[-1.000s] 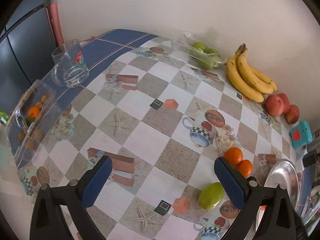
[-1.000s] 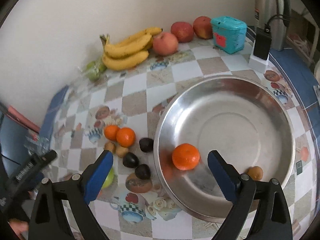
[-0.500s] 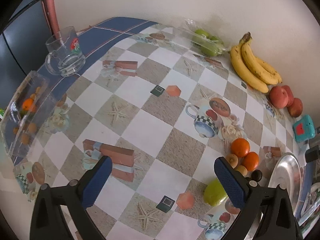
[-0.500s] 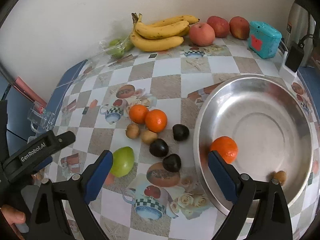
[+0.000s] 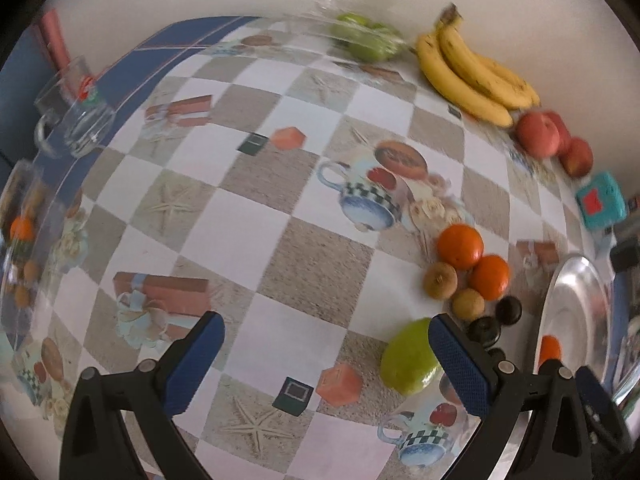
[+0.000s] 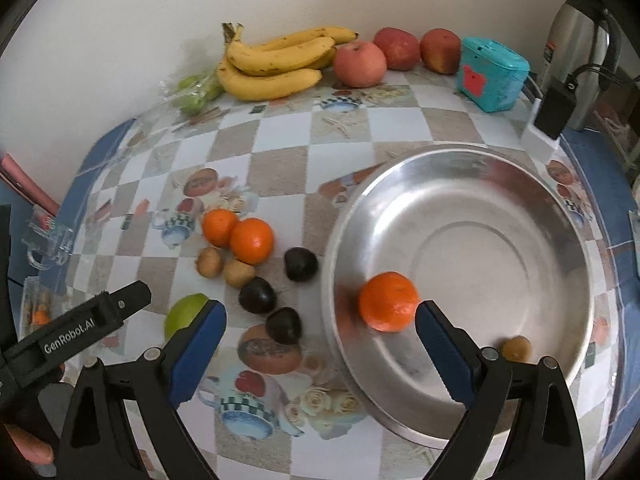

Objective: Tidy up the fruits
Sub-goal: 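Withdraw both tools from the plate back toward the fruit cluster, then grasp the green pear with the left tool while the right tool grasps a dark plum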

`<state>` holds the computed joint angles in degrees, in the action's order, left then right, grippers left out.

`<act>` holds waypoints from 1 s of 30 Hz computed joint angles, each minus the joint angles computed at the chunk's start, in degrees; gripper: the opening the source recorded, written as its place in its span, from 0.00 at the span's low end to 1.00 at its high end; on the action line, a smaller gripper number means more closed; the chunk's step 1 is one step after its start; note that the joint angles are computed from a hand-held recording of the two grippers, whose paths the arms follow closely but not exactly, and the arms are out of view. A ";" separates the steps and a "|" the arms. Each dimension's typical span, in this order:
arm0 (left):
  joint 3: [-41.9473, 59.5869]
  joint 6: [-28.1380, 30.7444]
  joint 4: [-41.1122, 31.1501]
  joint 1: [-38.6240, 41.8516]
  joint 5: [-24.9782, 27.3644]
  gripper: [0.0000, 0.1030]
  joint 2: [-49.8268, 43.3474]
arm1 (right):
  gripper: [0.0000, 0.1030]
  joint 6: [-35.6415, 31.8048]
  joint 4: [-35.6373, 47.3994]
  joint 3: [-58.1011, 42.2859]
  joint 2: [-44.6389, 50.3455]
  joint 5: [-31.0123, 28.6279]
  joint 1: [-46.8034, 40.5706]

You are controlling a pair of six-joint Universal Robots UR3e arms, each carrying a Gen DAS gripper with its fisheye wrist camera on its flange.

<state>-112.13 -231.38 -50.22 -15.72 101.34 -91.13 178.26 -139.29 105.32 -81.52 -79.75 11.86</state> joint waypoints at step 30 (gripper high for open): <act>8.88 6.37 2.36 -3.36 -7.90 0.43 -11.37 | 0.86 1.60 0.37 1.37 -0.99 -2.07 -1.44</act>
<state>-103.25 -225.01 -47.86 -19.08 93.44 -102.50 179.86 -138.91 106.69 -82.51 -81.82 10.42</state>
